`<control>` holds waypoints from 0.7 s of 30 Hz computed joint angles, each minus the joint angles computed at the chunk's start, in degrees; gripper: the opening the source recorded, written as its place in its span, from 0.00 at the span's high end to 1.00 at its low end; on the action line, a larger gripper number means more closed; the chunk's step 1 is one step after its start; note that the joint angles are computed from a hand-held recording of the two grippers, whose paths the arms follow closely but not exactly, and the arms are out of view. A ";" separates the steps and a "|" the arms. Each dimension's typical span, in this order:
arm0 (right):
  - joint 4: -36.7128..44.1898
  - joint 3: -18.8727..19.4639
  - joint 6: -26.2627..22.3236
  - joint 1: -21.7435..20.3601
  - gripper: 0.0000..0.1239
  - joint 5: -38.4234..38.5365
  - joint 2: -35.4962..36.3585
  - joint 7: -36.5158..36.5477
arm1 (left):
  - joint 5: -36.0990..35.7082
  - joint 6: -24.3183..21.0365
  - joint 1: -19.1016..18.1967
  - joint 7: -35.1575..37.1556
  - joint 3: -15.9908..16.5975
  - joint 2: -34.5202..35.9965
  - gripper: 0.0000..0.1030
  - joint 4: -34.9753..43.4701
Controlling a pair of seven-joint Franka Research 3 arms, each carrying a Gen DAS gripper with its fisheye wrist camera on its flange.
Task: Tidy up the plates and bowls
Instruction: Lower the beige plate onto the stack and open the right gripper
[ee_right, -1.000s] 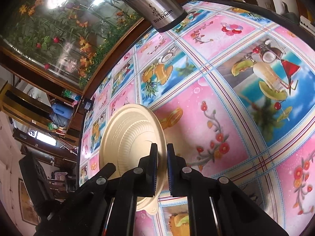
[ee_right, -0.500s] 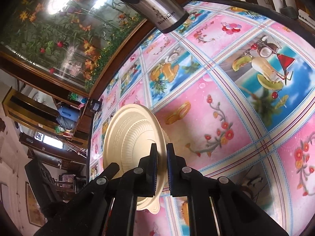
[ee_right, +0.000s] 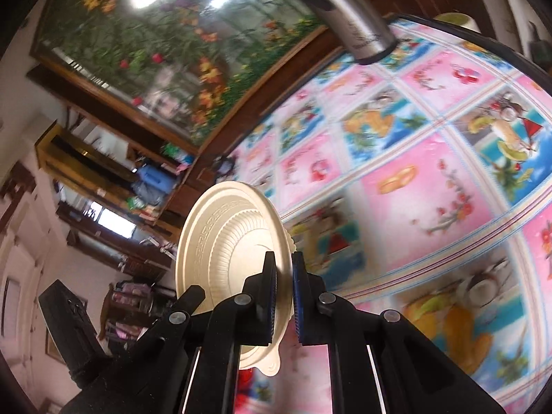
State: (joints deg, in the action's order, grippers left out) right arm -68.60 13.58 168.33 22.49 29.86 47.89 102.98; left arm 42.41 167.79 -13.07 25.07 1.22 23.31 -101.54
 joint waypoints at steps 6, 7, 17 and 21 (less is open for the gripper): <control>5.51 1.09 -2.26 3.48 0.93 -2.02 1.97 -2.14 | 17.24 1.00 -2.97 -17.59 7.58 -8.19 0.90 -8.58; 6.93 0.94 -2.85 4.35 0.93 -2.50 2.61 -2.23 | 19.75 1.00 -2.69 -20.07 8.02 -9.36 0.90 -9.78; 22.66 -0.99 -10.98 11.59 0.93 -6.83 11.03 -0.42 | 34.46 0.31 4.01 -34.53 6.26 -17.34 0.90 -18.40; 25.92 -1.75 -13.01 13.53 0.93 -8.16 12.94 0.39 | 36.09 0.35 7.26 -36.16 4.24 -18.69 0.90 -20.59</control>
State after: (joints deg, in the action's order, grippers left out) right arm -42.68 11.83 155.32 36.02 21.71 60.83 103.36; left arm 78.50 168.14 -5.81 -11.09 5.46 4.61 -122.13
